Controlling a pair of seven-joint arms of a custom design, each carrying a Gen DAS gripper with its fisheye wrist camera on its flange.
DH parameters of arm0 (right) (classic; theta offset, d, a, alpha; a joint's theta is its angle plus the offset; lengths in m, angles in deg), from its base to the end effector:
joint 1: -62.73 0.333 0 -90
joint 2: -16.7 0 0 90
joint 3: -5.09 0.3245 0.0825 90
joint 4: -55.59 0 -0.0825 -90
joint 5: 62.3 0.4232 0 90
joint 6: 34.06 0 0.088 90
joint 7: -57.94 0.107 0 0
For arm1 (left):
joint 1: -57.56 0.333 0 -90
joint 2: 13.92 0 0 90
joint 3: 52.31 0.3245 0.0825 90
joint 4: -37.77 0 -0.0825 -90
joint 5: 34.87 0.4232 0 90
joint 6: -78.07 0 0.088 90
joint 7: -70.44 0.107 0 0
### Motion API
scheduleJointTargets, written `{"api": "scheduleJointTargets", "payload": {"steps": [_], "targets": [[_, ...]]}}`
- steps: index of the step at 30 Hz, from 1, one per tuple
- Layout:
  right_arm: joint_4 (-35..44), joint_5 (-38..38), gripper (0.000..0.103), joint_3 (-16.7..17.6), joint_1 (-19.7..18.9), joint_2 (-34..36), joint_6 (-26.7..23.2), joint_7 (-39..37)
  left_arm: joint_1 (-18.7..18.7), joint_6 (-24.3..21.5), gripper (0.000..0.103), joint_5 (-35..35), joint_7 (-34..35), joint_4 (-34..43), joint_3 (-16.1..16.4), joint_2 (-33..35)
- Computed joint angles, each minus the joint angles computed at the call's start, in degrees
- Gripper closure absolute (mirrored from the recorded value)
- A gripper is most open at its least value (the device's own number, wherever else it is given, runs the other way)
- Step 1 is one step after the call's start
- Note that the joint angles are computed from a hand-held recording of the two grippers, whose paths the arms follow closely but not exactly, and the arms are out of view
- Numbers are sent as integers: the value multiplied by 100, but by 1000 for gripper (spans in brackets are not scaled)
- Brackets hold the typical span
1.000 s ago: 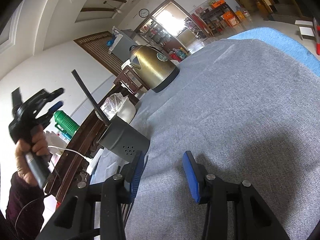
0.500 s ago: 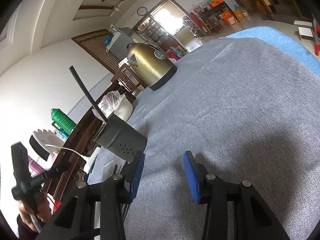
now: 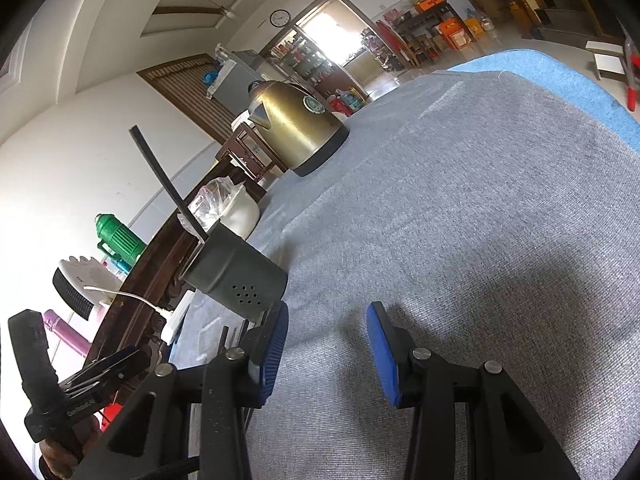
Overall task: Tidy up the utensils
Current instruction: 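Move the left tool back to the remaining sticks while the right tool holds the cup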
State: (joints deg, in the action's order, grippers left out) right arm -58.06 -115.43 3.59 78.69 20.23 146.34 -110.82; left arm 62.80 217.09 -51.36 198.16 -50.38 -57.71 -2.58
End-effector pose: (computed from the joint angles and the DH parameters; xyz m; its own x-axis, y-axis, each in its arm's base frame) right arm 0.5975 0.2278 0.5306 -0.1563 -0.7310 -0.6643 -0.4822 0.6434 -0.5946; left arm 0.7115 0.0036 0.6208 -0.4325 -0.8918 -0.1331 -0.6337 0.4056 -0.6587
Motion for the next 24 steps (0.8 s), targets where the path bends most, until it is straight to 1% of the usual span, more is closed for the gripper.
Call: {"api": "scheduleJointTargets", "payload": {"steps": [7,17,19,21,24], "targets": [[-14,239,58,25,-9,21,37,-239,-66,27,41,326,-273,94,45,156],[-5,467,58,-14,62,46,24,-486,-73,-52,41,548,-497,275,55,346],[-12,655,58,38,42,49,8,-711,-54,-89,41,522,-497,310,45,377],[14,935,58,127,31,56,-94,-1098,-41,-116,41,512,-475,336,39,400],[113,1680,60,353,2,108,-340,-2086,13,-325,41,413,-391,470,16,491]]}}
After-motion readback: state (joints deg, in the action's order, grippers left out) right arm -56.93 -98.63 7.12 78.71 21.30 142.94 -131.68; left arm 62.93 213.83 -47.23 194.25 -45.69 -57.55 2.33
